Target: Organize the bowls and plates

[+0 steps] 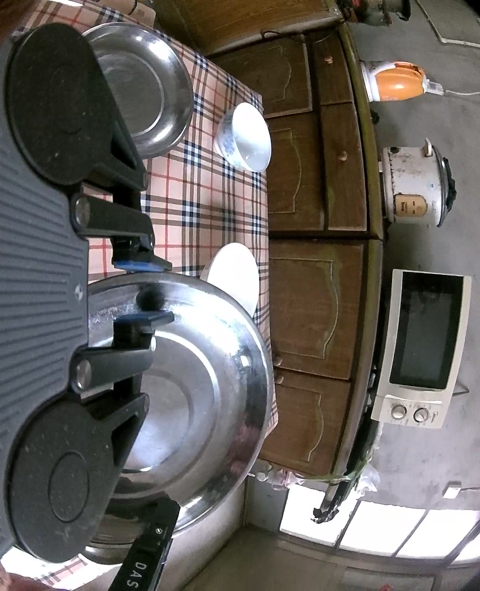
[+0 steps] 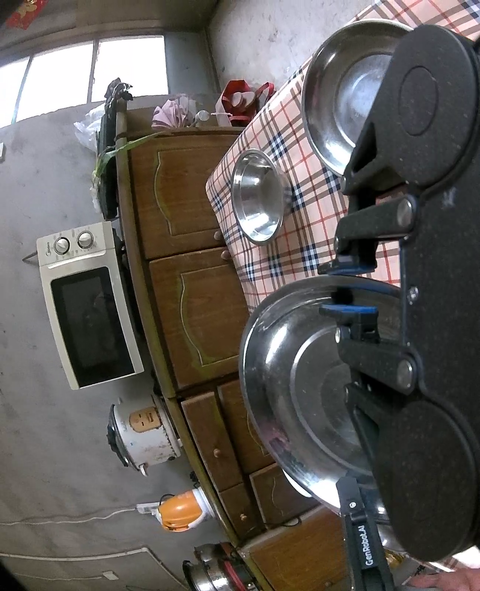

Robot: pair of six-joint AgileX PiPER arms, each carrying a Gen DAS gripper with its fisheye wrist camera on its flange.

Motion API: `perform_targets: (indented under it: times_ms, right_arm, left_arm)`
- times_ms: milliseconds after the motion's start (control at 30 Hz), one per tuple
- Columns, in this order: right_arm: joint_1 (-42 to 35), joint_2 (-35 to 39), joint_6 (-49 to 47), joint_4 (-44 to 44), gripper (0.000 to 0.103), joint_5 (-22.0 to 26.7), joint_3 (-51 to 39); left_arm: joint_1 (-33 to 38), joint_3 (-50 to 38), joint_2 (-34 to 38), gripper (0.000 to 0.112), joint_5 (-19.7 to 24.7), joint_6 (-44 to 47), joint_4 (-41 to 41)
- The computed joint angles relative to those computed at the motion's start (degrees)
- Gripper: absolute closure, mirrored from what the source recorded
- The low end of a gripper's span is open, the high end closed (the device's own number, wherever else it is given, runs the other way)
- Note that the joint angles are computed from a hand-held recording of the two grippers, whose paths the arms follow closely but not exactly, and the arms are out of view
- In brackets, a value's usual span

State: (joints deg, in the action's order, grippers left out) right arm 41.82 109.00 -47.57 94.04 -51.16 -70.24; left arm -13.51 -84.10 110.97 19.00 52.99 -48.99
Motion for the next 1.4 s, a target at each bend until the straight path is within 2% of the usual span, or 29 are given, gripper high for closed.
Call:
perform_targets:
  times_ms: [833,1400]
  right_arm:
    - [2.4,0.4,0.9,1.4,0.082,-1.4,1.1]
    - [2.8,1.2,1.1,2.3,0.081,0.3,1.9]
  left_arm:
    - [0.8,5.0,-2.5,0.090,-0.3,2.7,-2.6]
    - [1.5,6.9,-2.4,0.090,-0.1,2.2,-1.7]
